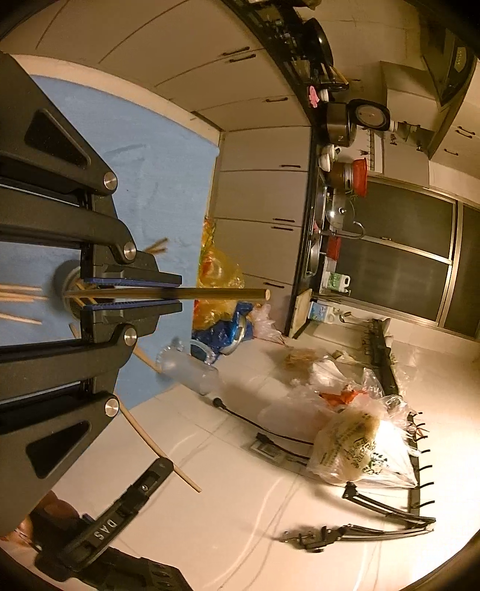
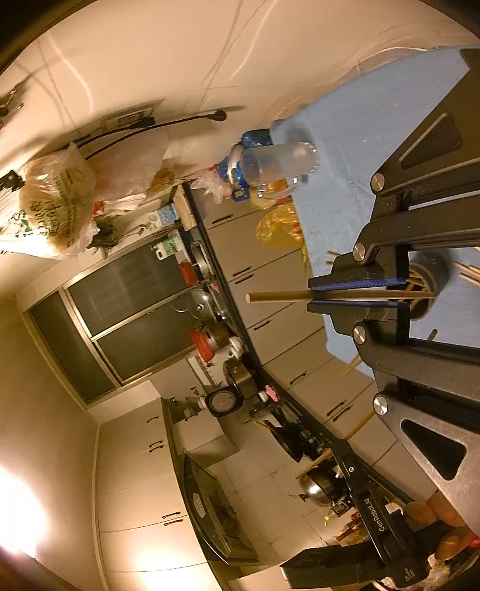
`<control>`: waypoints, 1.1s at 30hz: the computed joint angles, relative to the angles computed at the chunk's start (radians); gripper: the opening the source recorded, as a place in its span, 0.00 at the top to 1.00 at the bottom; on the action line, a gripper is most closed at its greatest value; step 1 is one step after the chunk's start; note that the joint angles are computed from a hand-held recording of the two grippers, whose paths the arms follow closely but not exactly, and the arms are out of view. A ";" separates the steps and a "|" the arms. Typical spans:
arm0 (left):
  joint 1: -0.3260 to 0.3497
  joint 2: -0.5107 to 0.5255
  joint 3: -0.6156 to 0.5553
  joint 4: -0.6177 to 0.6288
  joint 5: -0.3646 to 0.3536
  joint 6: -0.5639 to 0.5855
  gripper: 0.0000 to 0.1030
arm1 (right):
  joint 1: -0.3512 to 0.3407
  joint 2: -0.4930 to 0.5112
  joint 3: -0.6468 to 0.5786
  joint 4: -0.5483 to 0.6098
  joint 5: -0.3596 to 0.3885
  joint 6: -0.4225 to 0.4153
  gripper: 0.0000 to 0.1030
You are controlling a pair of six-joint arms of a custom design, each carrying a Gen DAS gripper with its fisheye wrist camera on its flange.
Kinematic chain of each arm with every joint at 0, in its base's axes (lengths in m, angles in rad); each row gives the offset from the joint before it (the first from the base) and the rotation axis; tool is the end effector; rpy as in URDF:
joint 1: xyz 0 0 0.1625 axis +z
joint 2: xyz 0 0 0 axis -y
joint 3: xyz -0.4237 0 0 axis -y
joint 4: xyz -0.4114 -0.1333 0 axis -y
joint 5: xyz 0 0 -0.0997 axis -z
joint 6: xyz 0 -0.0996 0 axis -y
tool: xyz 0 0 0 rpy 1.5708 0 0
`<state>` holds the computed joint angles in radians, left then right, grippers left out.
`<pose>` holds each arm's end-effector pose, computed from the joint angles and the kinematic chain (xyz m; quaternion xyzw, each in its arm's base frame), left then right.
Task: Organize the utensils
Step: 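Lower the chopstick into the black cup with the left tool while the right tool lowers its chopstick in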
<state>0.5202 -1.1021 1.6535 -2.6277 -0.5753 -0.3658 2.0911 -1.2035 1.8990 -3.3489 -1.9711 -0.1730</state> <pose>-0.4608 -0.5139 0.3258 0.1732 0.8414 -0.4676 0.2082 0.3782 -0.4700 0.3394 0.1890 -0.8248 0.5268 0.0806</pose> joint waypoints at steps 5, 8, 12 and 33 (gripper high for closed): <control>0.030 0.039 -0.030 -0.037 -0.019 0.026 0.94 | 0.003 0.046 -0.044 -0.012 -0.015 -0.023 0.94; 0.052 0.053 -0.038 -0.027 -0.036 0.017 0.94 | -0.007 0.068 -0.065 0.001 -0.017 -0.019 0.94; 0.077 0.058 -0.036 -0.014 -0.059 0.000 0.94 | -0.029 0.093 -0.082 0.029 -0.022 -0.014 0.94; 0.163 0.090 -0.021 0.045 -0.130 -0.039 0.94 | -0.110 0.181 -0.109 0.145 -0.016 0.038 0.94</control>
